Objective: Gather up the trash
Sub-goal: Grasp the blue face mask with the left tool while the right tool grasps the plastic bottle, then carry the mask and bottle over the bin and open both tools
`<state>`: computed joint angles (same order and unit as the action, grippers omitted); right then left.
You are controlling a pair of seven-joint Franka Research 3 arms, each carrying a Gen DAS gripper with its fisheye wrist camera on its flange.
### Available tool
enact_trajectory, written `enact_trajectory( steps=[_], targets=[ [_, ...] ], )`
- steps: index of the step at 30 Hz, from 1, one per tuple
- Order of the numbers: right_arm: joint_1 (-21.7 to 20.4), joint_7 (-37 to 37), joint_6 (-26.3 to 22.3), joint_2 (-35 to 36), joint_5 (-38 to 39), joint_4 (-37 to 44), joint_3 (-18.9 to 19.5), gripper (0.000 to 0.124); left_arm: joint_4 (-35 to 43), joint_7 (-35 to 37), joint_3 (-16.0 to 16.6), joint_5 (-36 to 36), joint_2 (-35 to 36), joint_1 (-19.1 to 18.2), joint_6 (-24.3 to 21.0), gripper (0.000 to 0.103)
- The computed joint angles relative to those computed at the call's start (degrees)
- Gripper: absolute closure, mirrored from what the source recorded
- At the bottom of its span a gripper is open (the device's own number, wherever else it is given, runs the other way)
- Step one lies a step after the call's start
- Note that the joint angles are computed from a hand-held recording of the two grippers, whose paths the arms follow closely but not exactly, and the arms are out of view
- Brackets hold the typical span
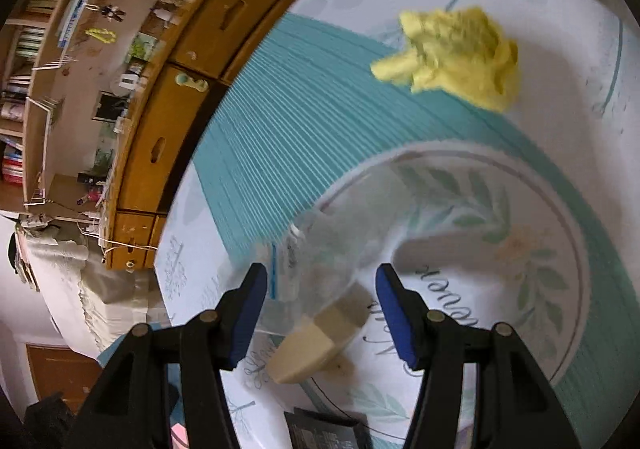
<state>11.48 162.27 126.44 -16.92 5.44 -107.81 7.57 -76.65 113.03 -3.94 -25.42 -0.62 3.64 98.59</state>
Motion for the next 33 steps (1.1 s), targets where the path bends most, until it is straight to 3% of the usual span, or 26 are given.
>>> enact_trajectory(
  steps=[2,7,15,20,26,33],
  targets=[
    [0.32,-0.24,2.63,-0.09,1.30,-1.37,-0.23,0.094,-0.17,-0.08,0.10,-0.28,-0.18,0.10,-0.31,0.098],
    [0.34,-0.41,7.36,-2.04,0.92,-4.44,0.52,0.095,-2.81,0.36,0.66,-0.40,-2.60,0.17,-0.12,0.098],
    [0.15,-4.61,4.25,-6.76,-5.32,-2.06,3.11,0.095,-7.28,0.77,2.70,-1.33,-9.11,-0.83,-0.46,0.098],
    [1.01,-9.37,-0.16,-11.68,-5.62,-1.36,4.58,0.095,-10.86,0.74,4.78,-1.77,-15.71,-2.36,-2.03,0.098],
    [1.90,-14.52,-9.87,-22.74,-4.77,-2.61,7.18,0.095,-17.13,-1.80,6.79,-0.64,-27.61,-6.03,-5.13,0.098],
    [3.60,-20.68,-22.03,-37.23,0.38,-4.55,8.44,0.095,-25.83,-9.87,5.66,1.91,-45.65,-9.94,-9.70,0.098]
  ],
)
